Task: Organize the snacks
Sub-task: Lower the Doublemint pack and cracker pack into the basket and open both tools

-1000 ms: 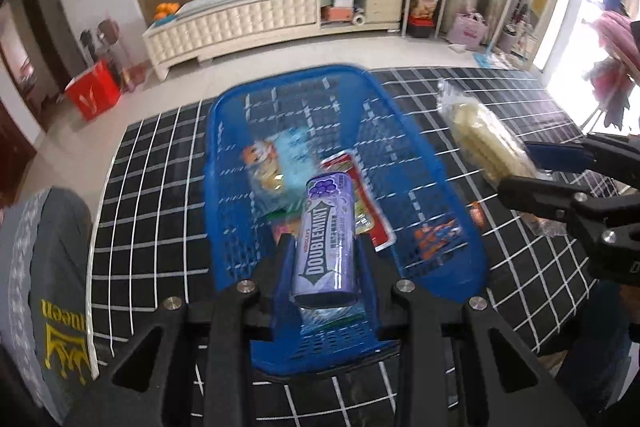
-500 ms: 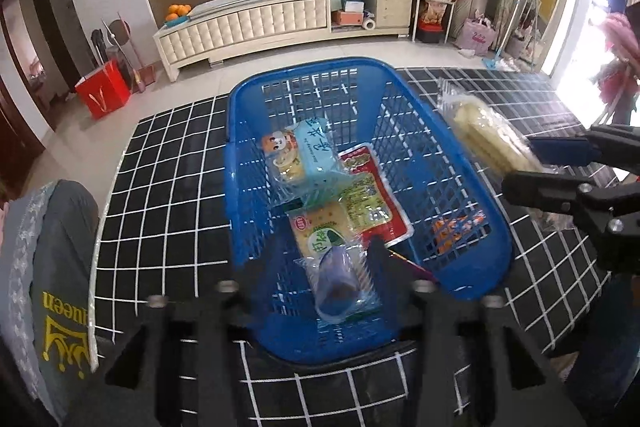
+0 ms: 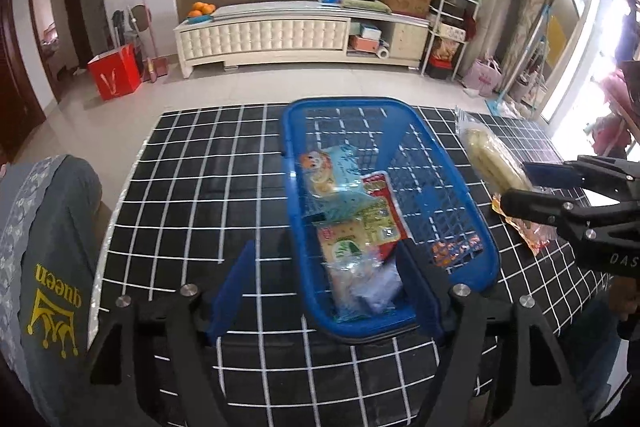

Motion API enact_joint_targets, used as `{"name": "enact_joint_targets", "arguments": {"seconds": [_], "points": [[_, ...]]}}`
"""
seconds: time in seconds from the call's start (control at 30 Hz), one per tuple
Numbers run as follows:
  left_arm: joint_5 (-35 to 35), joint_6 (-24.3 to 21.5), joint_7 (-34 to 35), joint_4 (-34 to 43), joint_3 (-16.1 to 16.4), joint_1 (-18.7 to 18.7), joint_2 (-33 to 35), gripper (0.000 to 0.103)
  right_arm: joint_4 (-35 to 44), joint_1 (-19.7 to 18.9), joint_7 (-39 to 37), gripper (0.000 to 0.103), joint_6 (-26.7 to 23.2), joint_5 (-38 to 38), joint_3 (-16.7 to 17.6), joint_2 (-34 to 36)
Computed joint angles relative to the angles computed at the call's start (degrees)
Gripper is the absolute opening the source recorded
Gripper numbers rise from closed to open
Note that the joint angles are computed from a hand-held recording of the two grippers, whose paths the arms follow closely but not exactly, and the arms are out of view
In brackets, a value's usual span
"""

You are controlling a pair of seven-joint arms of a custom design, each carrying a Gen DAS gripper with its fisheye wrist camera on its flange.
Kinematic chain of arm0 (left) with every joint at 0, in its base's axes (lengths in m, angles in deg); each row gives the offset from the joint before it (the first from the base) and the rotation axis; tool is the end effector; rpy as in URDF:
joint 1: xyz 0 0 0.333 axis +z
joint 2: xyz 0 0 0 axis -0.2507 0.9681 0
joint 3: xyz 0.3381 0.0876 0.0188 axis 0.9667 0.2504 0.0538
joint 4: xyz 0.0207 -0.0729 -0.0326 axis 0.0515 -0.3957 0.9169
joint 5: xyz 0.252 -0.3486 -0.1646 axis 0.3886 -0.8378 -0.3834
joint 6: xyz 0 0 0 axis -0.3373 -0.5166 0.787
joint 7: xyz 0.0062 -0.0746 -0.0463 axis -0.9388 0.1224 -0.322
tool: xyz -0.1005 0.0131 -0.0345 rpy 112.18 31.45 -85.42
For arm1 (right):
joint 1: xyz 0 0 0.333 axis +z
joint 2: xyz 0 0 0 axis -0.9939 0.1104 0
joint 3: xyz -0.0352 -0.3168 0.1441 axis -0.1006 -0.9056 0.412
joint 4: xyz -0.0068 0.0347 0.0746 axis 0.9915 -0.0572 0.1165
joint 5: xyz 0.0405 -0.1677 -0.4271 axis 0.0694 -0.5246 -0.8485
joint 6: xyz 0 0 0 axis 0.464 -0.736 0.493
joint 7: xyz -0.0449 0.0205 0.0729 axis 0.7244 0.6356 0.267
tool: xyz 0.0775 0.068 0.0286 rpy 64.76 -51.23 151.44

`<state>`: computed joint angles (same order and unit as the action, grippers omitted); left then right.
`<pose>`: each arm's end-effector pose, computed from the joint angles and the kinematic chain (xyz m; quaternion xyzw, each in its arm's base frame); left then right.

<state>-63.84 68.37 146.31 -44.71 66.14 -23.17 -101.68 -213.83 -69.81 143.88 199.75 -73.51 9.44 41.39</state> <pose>0.5616 -0.0947 0.5472 -0.3796 0.8566 -0.3340 0.1033 0.4446 0.2835 0.5877 -0.6248 0.7071 -0.2108 0.2552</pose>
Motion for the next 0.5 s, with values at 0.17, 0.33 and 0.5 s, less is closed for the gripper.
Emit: {"name": "enact_joint_targets", "arguments": {"seconds": [0.17, 0.33, 0.5], "points": [[-0.12, 0.57, 0.46, 0.42, 0.4, 0.68, 0.48, 0.071, 3.19, 0.57, -0.95, 0.053, 0.14, 0.54, -0.7, 4.13], [-0.53, 0.85, 1.22, 1.24, 0.59, 1.33, 1.8, 0.071, 6.63, 2.62, -3.52, 0.053, -1.73, 0.99, -1.93, 9.4], [-0.31, 0.5, 0.95, 2.66, -0.12, 2.42, 4.43, 0.071, 8.85, 5.04, -5.46, 0.053, -2.89, 4.04, -4.23, 14.0]]}}
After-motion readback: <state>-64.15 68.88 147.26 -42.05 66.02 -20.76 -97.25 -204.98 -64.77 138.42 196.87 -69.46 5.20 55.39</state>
